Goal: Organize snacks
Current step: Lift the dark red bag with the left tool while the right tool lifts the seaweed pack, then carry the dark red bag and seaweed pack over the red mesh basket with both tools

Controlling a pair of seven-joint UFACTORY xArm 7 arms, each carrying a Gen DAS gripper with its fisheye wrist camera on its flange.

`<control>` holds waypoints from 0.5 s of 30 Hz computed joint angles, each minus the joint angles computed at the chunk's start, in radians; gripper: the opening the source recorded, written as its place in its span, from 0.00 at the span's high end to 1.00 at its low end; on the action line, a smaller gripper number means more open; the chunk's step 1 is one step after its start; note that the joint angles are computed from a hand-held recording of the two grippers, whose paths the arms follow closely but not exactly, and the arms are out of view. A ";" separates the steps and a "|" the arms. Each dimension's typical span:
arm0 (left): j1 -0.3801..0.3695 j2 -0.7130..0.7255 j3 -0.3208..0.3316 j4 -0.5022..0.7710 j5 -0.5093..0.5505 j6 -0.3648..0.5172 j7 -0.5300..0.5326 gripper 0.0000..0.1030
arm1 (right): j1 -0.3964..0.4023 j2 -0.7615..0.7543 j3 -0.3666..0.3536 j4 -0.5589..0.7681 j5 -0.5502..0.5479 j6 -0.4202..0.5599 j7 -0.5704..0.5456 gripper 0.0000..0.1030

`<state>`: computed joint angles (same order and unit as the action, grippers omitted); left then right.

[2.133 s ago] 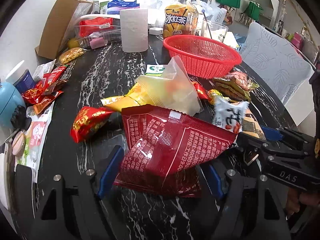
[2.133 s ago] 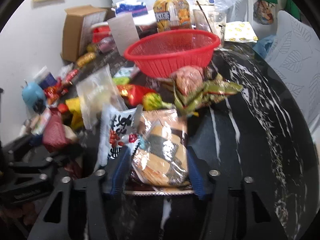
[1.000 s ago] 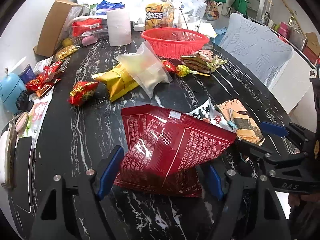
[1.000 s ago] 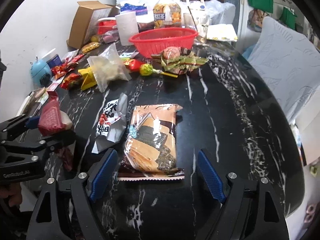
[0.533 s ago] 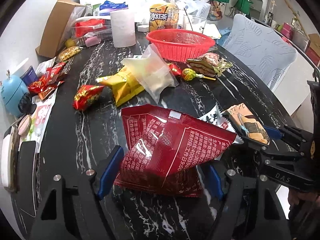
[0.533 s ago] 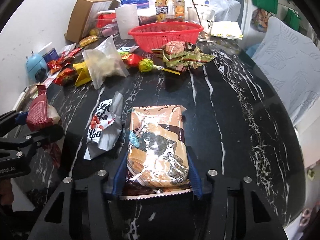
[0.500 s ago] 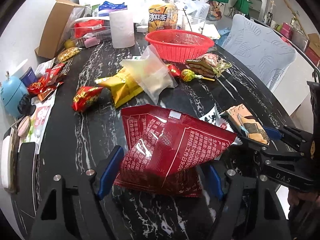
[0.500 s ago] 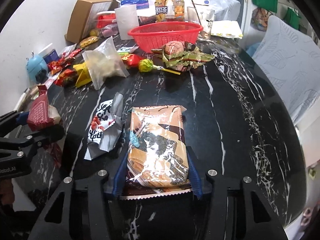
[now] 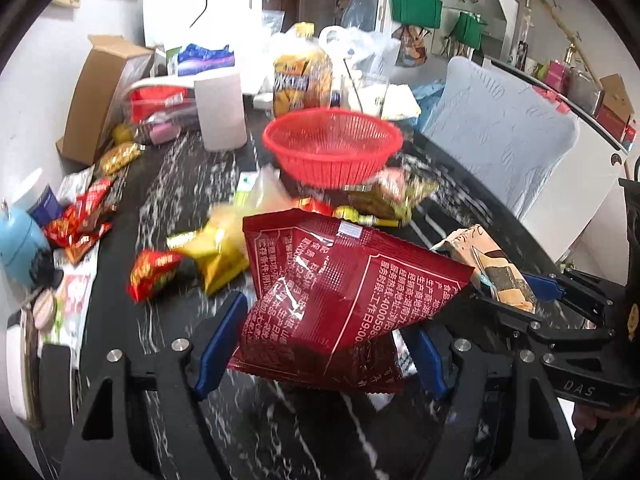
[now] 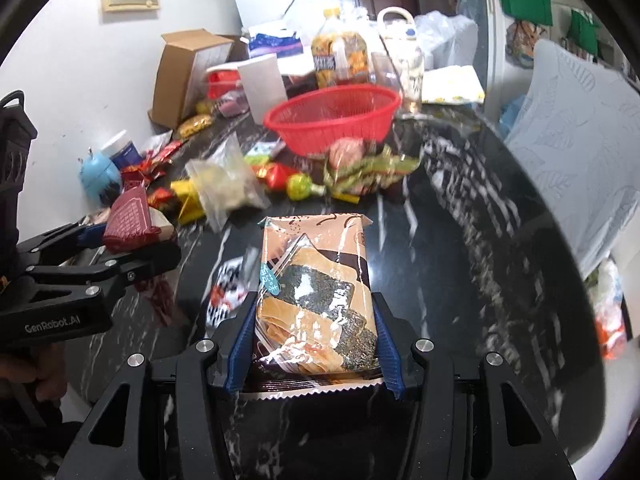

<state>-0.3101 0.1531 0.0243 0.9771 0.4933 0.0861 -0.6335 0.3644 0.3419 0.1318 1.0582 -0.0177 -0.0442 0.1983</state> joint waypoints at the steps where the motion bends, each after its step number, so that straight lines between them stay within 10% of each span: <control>1: -0.004 0.003 0.004 0.013 0.007 -0.001 -0.004 0.26 | 0.007 -0.001 -0.011 0.009 -0.005 0.005 0.000 0.49; 15: 0.045 0.084 -0.035 0.201 -0.156 -0.015 0.197 0.26 | -0.024 0.035 -0.012 0.187 -0.033 0.073 -0.040 0.49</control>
